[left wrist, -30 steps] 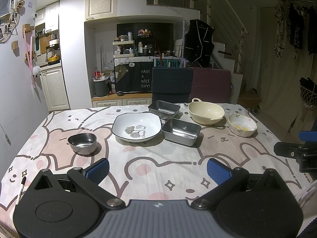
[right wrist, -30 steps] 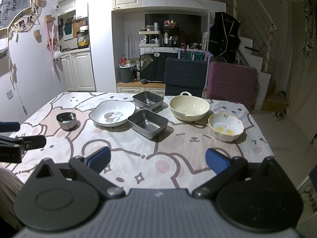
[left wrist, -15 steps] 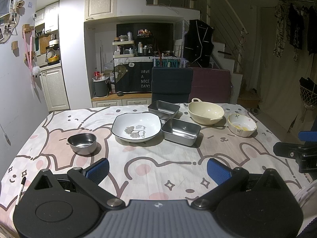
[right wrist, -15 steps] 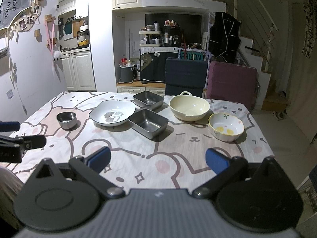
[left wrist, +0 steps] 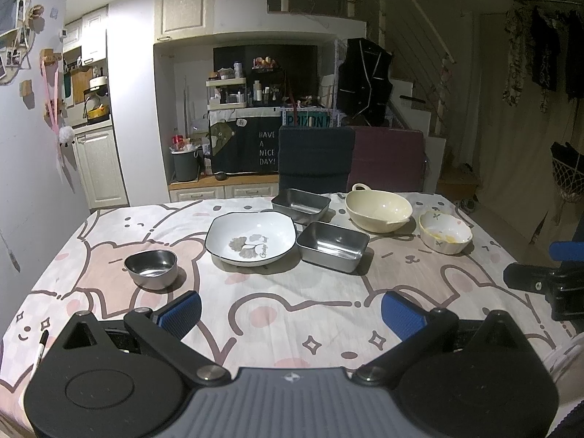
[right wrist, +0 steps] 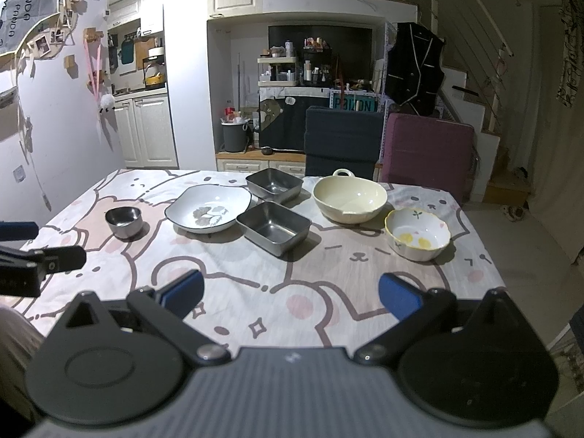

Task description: Organize plates and bowls

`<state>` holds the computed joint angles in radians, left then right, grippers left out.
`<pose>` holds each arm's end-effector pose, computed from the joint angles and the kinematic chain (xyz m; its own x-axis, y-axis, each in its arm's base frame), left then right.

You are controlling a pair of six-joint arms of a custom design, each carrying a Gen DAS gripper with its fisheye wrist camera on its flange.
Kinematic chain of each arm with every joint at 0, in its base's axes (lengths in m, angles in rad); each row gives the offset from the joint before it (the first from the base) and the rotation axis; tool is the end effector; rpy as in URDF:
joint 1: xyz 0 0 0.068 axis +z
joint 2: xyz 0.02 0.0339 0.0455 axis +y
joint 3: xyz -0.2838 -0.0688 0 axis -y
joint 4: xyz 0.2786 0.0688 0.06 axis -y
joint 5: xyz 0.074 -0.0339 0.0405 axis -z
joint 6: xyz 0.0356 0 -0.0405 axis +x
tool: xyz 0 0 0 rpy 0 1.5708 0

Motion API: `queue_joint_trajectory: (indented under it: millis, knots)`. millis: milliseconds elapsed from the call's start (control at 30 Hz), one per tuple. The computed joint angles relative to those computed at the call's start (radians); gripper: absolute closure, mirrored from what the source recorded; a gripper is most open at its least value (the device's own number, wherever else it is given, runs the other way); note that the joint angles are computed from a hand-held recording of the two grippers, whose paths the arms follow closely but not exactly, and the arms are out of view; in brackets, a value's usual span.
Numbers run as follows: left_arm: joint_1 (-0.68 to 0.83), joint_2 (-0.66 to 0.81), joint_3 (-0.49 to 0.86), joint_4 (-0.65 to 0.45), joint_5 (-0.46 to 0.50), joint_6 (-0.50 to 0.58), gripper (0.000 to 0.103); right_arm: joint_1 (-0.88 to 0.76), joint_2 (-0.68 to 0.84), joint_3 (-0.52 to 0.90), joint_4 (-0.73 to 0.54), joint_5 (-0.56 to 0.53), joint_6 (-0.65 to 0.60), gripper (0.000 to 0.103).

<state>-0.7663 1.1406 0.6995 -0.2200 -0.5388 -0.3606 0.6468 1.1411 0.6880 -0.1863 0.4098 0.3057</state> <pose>0.2012 -0.1683 0.2426 -0.5210 0.0811 -0.8497 0.1278 0.9917 0.0163 0.2193 0.1478 0.2398 -0.5437 -0.0647 -0.8368 -0.1405 0.9900 0.0148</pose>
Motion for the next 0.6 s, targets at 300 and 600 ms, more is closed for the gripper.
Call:
queue_joint_trajectory:
  millis: [300, 600]
  knots:
    - [0.011, 0.027, 0.061, -0.029, -0.012, -0.021, 0.000, -0.042, -0.026, -0.008, 0.035, -0.082, -0.012, 0.000]
    - [0.096, 0.009, 0.127, -0.029, -0.022, 0.021, 0.000, -0.101, 0.016, 0.102, 0.026, -0.168, -0.076, 0.000]
